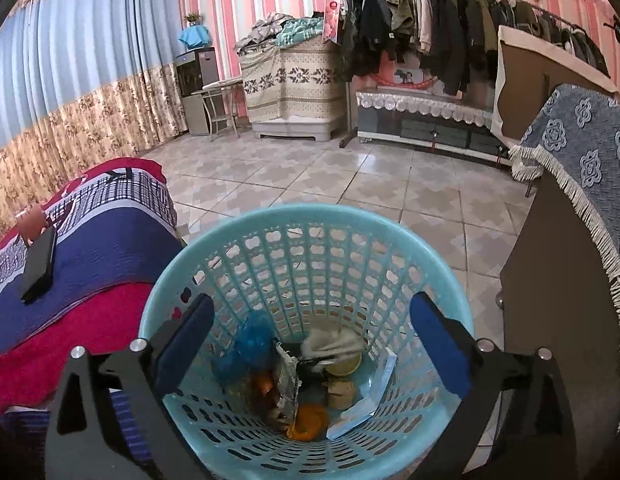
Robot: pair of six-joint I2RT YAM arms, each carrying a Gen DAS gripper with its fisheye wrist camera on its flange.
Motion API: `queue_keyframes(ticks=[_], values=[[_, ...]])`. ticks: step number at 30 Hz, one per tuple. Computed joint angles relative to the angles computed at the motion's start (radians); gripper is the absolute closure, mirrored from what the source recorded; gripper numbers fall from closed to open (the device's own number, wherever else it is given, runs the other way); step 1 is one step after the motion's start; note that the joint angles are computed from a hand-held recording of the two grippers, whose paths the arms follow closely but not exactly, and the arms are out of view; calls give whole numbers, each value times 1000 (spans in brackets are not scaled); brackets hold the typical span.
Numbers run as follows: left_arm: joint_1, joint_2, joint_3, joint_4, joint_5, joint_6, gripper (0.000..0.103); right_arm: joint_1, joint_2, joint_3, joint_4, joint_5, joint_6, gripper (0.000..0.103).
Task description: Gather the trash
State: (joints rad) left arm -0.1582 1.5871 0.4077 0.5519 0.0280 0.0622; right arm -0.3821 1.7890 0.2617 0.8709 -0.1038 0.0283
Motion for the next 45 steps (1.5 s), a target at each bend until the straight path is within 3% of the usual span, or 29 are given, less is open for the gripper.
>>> queue_keyframes(ticks=[9,14,18,22,26,32,36,45], values=[[255,-150,-138,-31,66,119,5,144,-131,-89,-11,89,41,5],[403,-273,-224,-24,94,206,5,297,-287,-162,-51,174,167,5],[559,-405,-275,-98,221,282,5,516,-481,-210,-179,338,272,5],[728,-551,-298,-245,386,340,5,832,-709,-209,-423,573,384,5],[833,-693,-305,-391,504,388,5,1104,-830,-162,-680,779,564,5],[955,-831,-298,-554,666,422,5,1445,-792,-58,-963,1033,828,5],[1029,-880,-306,-620,752,458,5,1592,-742,5,-1113,1142,984,5],[1107,-895,-295,-688,841,517,5,1720,-666,100,-1269,1230,1133,5]])
